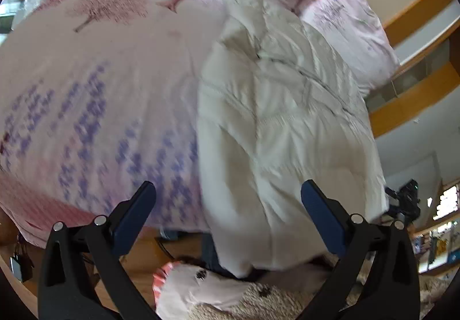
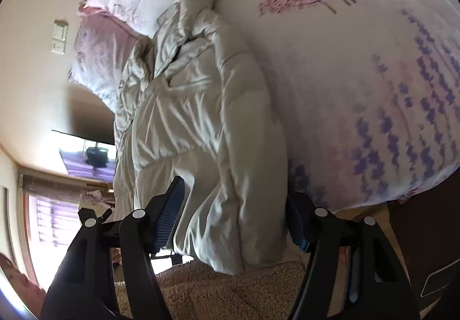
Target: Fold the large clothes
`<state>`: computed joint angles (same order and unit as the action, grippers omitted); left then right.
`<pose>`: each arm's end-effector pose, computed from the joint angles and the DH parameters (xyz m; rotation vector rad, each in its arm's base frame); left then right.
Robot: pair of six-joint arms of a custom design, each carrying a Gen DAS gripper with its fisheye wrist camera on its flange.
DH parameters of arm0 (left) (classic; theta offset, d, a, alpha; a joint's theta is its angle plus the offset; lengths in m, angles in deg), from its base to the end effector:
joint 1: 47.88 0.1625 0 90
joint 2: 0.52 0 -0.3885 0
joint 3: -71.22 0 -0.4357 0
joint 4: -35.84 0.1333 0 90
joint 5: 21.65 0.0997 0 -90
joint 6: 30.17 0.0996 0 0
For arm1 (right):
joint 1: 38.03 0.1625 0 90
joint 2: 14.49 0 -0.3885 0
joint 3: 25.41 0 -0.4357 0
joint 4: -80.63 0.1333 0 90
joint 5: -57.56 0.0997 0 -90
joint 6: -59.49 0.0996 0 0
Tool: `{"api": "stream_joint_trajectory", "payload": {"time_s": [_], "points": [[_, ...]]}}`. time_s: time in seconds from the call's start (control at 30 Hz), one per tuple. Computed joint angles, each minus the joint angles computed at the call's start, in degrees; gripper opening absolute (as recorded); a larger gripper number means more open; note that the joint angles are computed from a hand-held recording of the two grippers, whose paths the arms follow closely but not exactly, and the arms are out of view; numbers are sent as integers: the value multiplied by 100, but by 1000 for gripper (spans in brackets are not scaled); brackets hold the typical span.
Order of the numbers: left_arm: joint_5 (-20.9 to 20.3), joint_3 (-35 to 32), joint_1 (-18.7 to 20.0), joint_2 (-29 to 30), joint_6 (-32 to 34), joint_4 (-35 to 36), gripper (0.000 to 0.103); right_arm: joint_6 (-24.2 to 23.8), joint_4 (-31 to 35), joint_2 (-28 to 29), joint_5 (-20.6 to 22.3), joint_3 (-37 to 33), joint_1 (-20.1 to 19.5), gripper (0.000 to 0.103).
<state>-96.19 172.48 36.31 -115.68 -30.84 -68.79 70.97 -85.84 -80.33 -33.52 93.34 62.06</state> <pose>0.1194 -0.4054 0.5821 0.0291 2.8137 -0.7354 0.2263 -0.5214 0.1180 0.0426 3.0192 -0.6239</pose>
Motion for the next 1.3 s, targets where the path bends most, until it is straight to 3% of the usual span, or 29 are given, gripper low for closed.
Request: {"api": "stream_joint_trajectory", "payload": {"time_s": [0.17,0.3,0.4,0.53,0.67,0.77,0.83,0.93,1.3], "points": [[-155,31,-12,-92,-165,205,101,-63,-37,-89,73,117,-5,67],[-273,41,25,-129,-317,275,98,-81,-3,-79,143,137,-10,57],[-232,50,-10,-167,-450,397,89,-93,-10,-46,279,149,-36,50],[-449,-28,49,-95,-637,790,61,-227,-111,-16,533,199,-46,46],[-561,23,98,-41,-756,836,58,-269,-106,30,579,171,-13,41],[-609,23,126,-40,-842,779,52,-277,-194,36,537,186,32,29],[-577,17,89,-69,-848,779,36,-313,-328,23,517,212,82,24],[-522,27,-28,-143,-864,664,24,-359,-430,37,367,163,229,20],[-432,-148,-328,27,-581,-269,14,-756,-1557,345,-172,-189,819,17]]}}
